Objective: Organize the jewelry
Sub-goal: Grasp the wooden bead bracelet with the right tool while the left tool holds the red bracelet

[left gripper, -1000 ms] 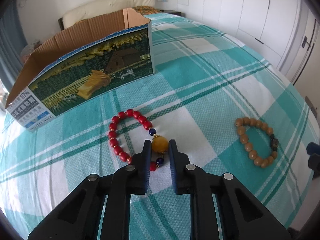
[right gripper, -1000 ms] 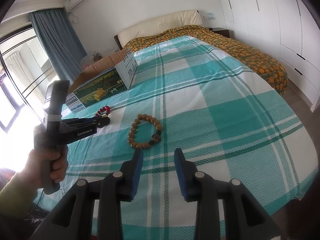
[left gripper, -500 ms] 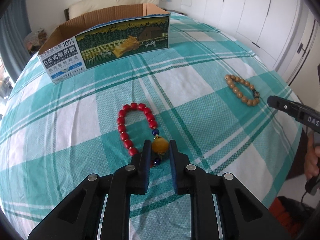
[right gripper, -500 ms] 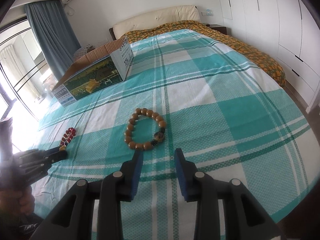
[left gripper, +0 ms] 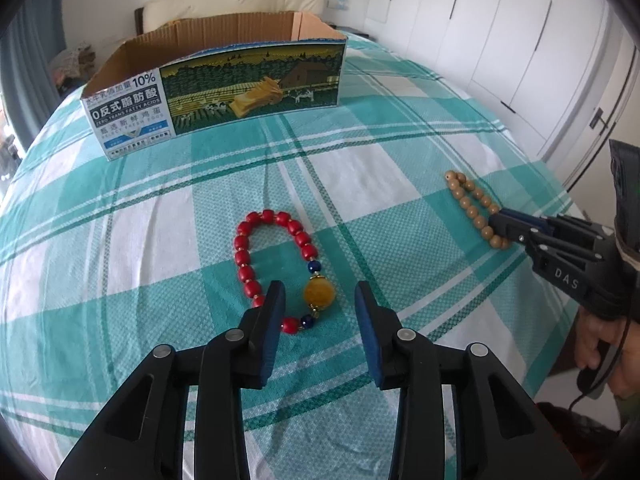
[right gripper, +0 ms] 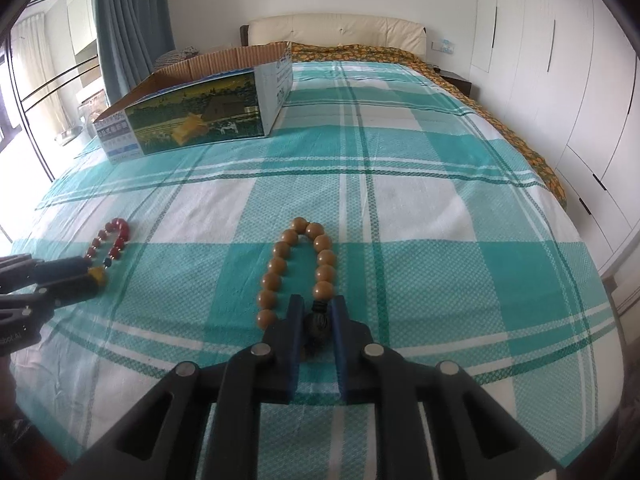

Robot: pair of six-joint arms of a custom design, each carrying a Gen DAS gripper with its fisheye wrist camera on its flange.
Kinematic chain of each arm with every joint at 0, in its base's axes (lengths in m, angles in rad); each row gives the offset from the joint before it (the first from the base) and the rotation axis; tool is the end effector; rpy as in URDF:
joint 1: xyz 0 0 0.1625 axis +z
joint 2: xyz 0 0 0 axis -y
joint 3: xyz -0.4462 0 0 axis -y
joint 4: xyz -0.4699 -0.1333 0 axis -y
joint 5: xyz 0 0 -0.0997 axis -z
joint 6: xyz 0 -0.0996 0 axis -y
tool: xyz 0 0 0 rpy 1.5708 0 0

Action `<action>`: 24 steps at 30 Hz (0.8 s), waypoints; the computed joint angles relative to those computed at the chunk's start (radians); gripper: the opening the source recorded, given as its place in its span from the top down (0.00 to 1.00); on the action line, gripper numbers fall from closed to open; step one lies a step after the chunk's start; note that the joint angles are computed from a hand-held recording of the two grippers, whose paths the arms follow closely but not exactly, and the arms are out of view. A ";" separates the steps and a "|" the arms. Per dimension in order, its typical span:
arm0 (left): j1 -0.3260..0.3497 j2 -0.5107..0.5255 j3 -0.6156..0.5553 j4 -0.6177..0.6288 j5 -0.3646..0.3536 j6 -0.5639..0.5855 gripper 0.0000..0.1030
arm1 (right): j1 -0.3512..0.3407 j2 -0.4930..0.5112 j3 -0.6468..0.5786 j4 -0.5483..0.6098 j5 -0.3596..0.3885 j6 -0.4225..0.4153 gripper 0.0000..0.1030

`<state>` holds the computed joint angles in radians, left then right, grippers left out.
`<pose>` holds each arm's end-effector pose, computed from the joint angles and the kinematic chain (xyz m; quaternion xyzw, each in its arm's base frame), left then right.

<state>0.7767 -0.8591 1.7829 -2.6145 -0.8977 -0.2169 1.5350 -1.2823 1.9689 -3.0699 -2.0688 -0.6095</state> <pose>-0.3502 -0.6181 0.0601 0.2492 0.9089 -0.2091 0.2610 0.0634 -0.6251 0.3046 0.1585 -0.8815 0.2914 0.3361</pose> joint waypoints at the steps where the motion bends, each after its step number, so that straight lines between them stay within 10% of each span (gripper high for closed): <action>1: 0.000 -0.006 0.003 0.000 -0.006 -0.005 0.61 | 0.001 -0.012 0.013 0.001 0.013 -0.002 0.86; 8: 0.013 -0.074 0.038 -0.035 -0.066 -0.013 0.44 | -0.011 -0.088 0.075 -0.017 0.098 0.008 0.85; 24: -0.002 0.016 -0.032 0.043 -0.017 0.145 0.55 | -0.030 -0.126 0.103 -0.008 0.136 0.067 0.75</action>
